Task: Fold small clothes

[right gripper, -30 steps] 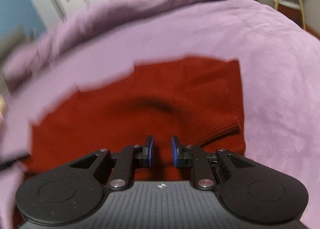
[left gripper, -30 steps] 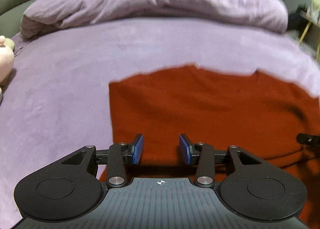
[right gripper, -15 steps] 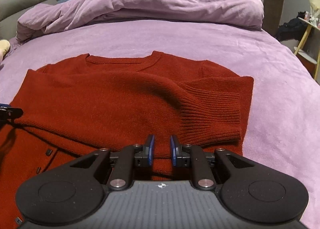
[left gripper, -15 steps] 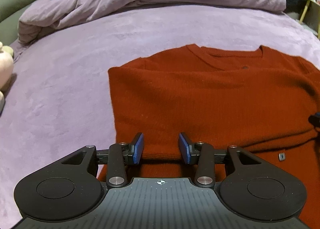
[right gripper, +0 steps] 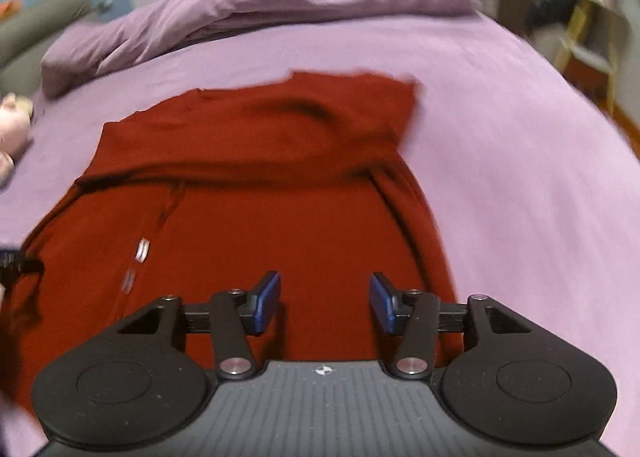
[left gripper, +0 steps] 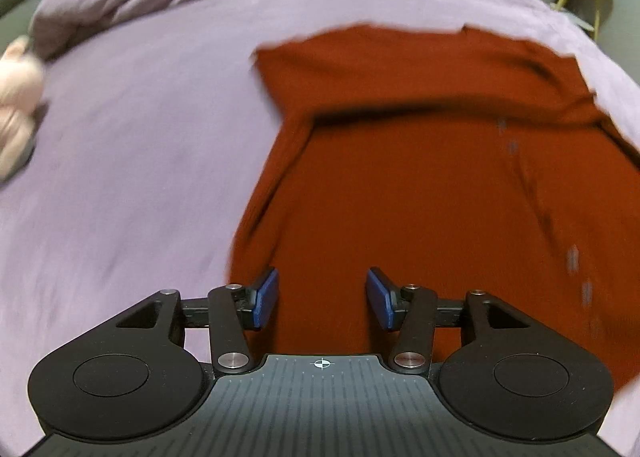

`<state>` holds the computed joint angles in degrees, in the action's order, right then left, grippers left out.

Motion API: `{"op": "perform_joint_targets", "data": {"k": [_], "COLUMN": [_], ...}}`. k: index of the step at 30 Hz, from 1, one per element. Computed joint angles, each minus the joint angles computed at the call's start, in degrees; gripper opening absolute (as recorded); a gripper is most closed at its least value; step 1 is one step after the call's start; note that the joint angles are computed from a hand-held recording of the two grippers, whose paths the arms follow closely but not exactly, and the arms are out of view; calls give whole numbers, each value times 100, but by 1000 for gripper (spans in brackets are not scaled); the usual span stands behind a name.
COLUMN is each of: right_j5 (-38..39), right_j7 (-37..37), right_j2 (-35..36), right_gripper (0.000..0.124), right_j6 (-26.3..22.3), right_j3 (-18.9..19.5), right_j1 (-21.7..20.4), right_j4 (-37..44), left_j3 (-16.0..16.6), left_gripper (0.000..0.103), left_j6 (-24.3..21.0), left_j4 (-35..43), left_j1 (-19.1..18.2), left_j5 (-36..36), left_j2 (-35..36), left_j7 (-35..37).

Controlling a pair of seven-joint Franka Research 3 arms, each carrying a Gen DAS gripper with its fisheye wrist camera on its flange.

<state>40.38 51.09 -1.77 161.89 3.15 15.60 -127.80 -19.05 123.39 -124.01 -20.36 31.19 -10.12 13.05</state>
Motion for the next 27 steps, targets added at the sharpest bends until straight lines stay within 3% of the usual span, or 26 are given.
{"op": "perform_joint_targets", "data": {"k": [4, 6, 8, 10, 12, 18, 21, 24, 27], "right_j5": [-51, 18, -411, -628, -705, -131, 179, 531, 1203], "right_j7": [419, 386, 692, 834, 972, 972, 1124, 1228, 1187], "right_j2": [-910, -1077, -1133, -1161, -1084, -906, -761, -577, -394], "right_gripper": [47, 45, 42, 42, 41, 12, 7, 5, 5], "right_j6": [-364, -576, -502, -525, -902, -1588, -1910, -2269, -2800], "right_j3": [-269, -381, -285, -310, -383, -534, -564, -609, -704], "right_j1": [-146, -159, -286, -340, -365, -386, -455, -561, -697], "right_j4": [-918, -1053, -1080, -1064, -933, -713, -558, -360, -119], "left_j3": [-189, -204, -223, -187, -91, 13, 106, 173, 159], "left_gripper": [54, 54, 52, 52, 51, 44, 31, 9, 8], "left_j6": [-387, -433, -500, -240, 189, 877, 1383, 1785, 1862], "left_j4": [-528, -671, -727, -910, -1124, -1369, -1649, -1866, -1882], "left_j1": [-232, -301, -341, -387, -417, -311, -291, -247, -160], "left_j5": [-464, -641, -785, -892, -1089, -1360, -1539, -1690, -1671], "left_j2": [-655, -806, -884, -1048, -1190, -1122, -1232, -1364, -1452], "left_j7": [-372, -443, -537, -600, -593, -532, -445, -353, -226]}}
